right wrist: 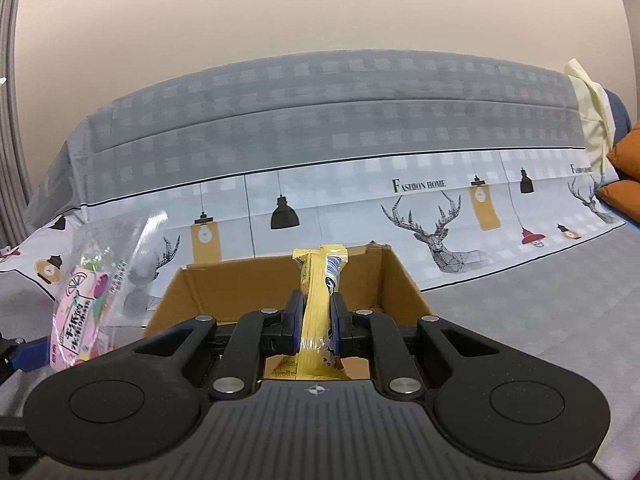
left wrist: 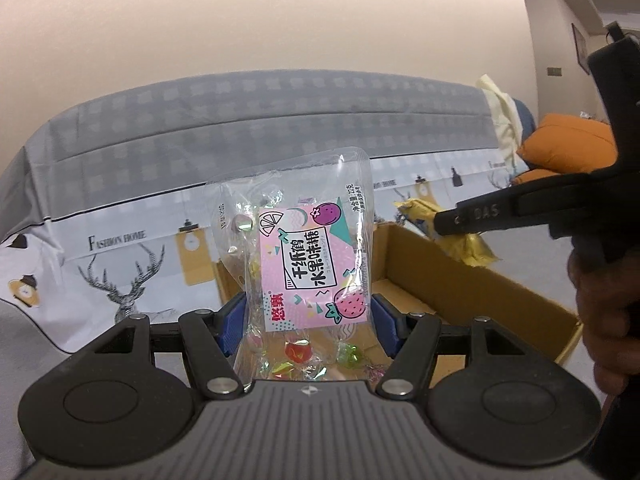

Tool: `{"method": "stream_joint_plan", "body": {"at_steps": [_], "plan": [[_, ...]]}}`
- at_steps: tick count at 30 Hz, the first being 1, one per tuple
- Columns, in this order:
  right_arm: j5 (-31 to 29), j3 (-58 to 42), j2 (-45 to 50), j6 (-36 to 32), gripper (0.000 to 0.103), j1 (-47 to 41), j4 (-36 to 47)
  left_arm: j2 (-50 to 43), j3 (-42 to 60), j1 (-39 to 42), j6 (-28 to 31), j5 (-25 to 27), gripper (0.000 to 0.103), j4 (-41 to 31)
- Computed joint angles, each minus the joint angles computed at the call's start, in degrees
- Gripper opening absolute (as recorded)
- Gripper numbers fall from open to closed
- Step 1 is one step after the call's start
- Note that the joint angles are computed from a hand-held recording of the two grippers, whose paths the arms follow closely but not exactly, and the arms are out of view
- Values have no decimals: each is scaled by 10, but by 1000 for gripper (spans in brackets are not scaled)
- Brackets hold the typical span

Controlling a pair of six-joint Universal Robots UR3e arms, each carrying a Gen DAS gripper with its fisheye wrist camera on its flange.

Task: Organize snacks
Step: 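Lower both held snacks into the box and open both tools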

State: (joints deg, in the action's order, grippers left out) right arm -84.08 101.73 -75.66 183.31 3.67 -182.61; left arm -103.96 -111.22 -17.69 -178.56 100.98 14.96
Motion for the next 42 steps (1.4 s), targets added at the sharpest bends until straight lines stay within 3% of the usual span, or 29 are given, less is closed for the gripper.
{"method": "stream_joint_plan", "body": {"at_steps": [13,42], "plan": [[-19,0,3,-1,15,3,0,-11,19,11,-30,-28,70,-7],[-60,-3,6,10,15,23,-2,-17,18,22,-27,-72,72,-1]]}}
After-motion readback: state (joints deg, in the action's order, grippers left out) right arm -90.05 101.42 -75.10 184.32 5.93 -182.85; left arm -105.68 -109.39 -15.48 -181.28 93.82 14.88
